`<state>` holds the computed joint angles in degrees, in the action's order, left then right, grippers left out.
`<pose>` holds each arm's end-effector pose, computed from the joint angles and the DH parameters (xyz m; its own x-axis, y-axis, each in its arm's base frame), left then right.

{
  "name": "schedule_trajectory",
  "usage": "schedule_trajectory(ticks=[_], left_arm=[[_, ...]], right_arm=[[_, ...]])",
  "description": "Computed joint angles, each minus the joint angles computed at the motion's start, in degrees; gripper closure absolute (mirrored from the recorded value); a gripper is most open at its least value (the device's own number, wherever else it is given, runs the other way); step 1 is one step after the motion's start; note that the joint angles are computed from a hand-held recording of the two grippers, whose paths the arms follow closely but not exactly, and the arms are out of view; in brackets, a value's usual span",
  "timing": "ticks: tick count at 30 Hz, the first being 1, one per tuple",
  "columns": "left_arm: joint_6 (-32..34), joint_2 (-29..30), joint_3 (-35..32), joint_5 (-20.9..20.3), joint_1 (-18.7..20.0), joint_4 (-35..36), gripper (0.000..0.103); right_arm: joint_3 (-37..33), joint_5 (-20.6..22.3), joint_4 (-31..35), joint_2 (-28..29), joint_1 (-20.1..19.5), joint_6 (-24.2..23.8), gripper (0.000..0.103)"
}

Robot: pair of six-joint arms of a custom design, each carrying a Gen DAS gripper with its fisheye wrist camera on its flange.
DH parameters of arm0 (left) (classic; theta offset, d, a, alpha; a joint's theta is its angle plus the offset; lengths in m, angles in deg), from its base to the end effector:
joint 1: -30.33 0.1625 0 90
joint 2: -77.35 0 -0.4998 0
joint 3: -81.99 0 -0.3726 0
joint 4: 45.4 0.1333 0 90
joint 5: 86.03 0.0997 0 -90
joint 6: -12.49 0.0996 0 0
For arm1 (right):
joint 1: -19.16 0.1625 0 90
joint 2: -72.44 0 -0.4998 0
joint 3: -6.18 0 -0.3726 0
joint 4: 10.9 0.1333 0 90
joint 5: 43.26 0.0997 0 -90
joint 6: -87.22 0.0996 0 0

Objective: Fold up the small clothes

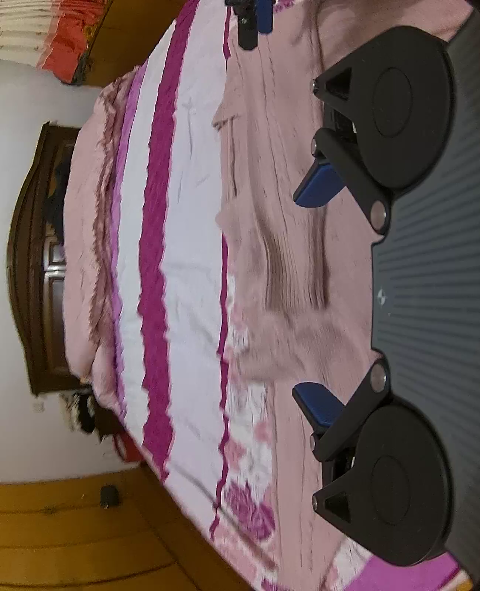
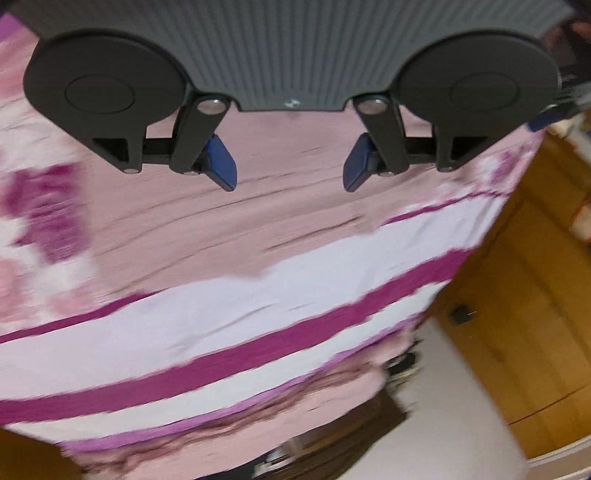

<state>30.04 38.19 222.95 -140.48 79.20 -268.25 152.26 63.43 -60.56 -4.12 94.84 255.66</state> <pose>-0.1444 -0.4561 0.0954 -0.6025 0.4895 -0.6305 0.7816 0.5220 -0.3416 0.0266 -0.3189 0.1734 -0.8607 0.4226 0.2841 -0.0903 0.4224 -0.9019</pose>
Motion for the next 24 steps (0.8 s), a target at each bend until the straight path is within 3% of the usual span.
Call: schedule_trajectory(ticks=[3, 6, 11, 14, 20, 23, 24], left_arm=[[0.4, 1.8, -1.9, -2.5, 0.2, 1.2, 0.001], [1.6, 4.6, -3.9, -4.1, 0.4, 0.9, 0.01], [4.8, 9.0, -8.8, -3.7, 1.7, 2.4, 0.044], [5.7, 11.2, -12.1, -2.4, 2.8, 4.0, 0.048], [4.5, 12.6, -17.2, -3.3, 5.8, 7.3, 0.048], [4.1, 12.8, -18.1, -4.8, 6.7, 7.4, 0.048], [4.3, 12.8, -18.3, -5.2, 6.8, 7.2, 0.048]], right_arm=[[1.8, 2.4, -3.6, -2.4, -2.9, -2.7, 0.036], [2.6, 2.6, -5.4, -3.8, -7.2, -5.1, 0.036], [1.4, -0.5, -4.4, -3.9, -13.9, -7.5, 0.036], [0.4, -4.5, -2.5, -3.9, -17.1, -7.8, 0.037], [-2.4, -10.8, -0.2, -2.3, -18.8, -7.7, 0.041], [-4.4, -14.4, 3.0, -2.1, -20.1, -5.9, 0.058], [-4.8, -15.7, 4.3, -2.3, -20.5, -5.8, 0.084]])
